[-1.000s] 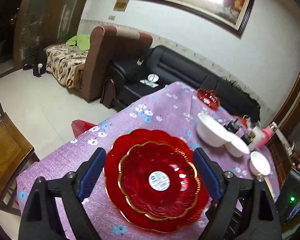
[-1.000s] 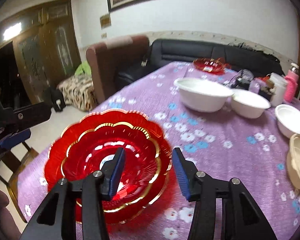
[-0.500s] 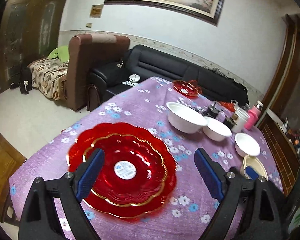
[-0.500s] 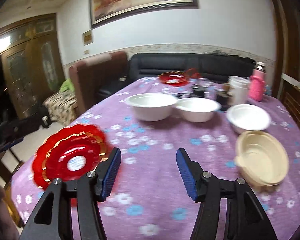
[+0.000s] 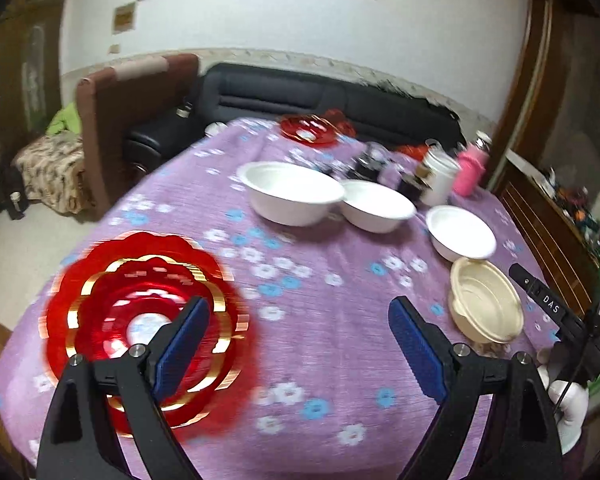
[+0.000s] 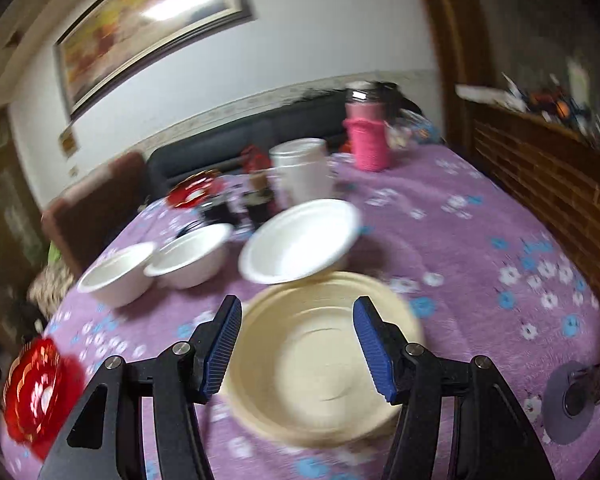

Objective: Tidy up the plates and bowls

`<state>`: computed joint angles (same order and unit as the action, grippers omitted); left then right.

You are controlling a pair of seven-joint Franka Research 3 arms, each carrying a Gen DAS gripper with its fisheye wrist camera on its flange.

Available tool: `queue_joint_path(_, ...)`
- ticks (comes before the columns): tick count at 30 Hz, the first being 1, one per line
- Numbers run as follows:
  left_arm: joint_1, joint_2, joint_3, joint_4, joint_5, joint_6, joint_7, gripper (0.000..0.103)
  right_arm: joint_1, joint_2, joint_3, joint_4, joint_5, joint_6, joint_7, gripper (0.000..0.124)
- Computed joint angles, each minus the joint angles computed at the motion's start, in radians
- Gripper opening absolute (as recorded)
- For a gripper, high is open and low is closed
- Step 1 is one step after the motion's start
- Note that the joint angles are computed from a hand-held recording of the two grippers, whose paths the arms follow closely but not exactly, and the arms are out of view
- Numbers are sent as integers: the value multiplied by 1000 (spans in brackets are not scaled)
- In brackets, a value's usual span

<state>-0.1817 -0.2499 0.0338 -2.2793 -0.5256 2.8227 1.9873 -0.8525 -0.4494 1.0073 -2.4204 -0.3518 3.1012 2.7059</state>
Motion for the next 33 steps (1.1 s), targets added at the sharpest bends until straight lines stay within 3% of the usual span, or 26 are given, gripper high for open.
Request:
queue_joint_path(1, -5, 17, -7, 17, 3, -15, -9, 91, 37, 29, -57, -39, 48, 36, -14, 62)
queue_joint_path(3, -8, 54, -28, 54, 10, -48, -24, 91, 105, 86, -136, -46, 52, 30, -25, 62)
queue_joint_path(5, -11, 97, -58, 96, 10, -80, -32, 90, 144, 104, -177, -47, 53, 5, -16, 62)
queue_joint_path(9, -8, 198, -129, 191, 23, -133, -41, 90, 171, 105, -210, -51, 7, -13, 13, 61)
queue_joint_path(13, 8, 293, -195, 288, 68, -182, -82, 90, 127, 77, -165, -36, -68, -50, 90, 61)
queue_joint_path(16, 21, 360, -230, 358, 96, -208, -119, 90, 137, 78, -184, -40, -98, -54, 129, 61)
queue_joint_path(22, 45, 458, -278, 446, 160, -248, -171, 90, 289, 186, -324, -9, -98, -110, 83, 61)
queue_joint_path(26, 45, 501, -293, 475, 215, -245, -212, 90, 349, 221, -368, 19, -136, -173, 88, 52)
queue_joint_path(30, 51, 524, -308, 485, 244, -249, -233, 90, 442, 260, -455, 28, -94, -196, 49, 43)
queue_joint_path(33, 53, 524, -315, 484, 265, -254, -234, 89, 514, 280, -521, 26, -44, -186, 6, 28)
